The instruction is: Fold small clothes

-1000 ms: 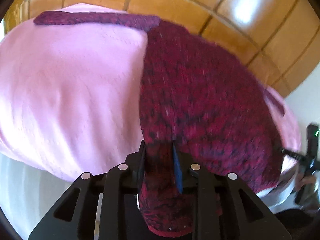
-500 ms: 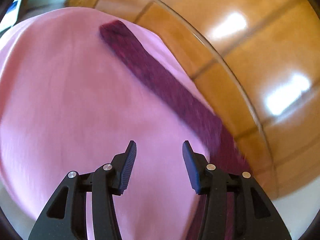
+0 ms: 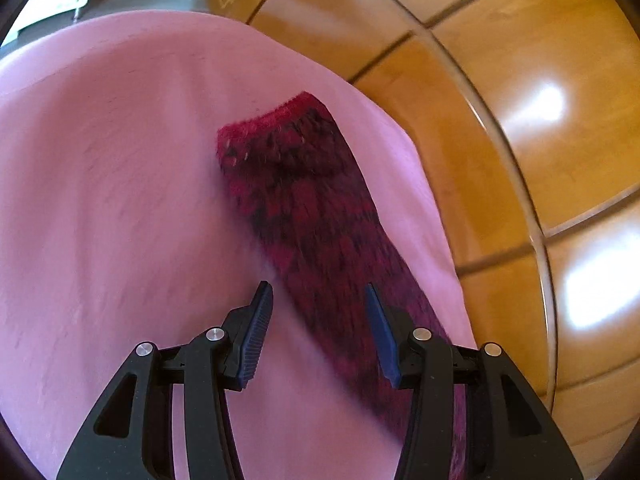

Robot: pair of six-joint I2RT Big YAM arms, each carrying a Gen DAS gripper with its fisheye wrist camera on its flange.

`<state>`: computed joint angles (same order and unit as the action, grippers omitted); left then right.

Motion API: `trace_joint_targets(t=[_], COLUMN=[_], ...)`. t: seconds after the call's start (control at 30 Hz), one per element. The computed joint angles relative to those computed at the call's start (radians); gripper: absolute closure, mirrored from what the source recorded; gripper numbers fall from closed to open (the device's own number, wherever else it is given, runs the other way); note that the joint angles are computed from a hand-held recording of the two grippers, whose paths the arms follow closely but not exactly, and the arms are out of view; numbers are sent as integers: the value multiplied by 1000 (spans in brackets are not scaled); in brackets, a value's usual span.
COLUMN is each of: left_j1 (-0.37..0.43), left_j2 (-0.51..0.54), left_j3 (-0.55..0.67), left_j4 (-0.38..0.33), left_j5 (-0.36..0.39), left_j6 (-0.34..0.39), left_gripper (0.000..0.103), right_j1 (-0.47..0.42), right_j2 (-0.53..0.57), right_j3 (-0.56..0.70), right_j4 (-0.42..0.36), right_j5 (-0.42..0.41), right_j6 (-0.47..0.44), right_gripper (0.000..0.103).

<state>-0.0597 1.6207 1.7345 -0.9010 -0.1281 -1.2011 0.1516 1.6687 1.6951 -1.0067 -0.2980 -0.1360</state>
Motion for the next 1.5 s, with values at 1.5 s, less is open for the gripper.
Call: trace_joint_targets(t=[1.5], left_j1=[-599], left_j2=[289], left_j3=[393], left_j4=[-209], left_j5=[-174], left_j6=[499], left_gripper=[55], right_j1=[-133], right_j2=[-104], right_j3=[-134], right_j4=[68], right_j5=[33], right_j6=[83], right_gripper=[8])
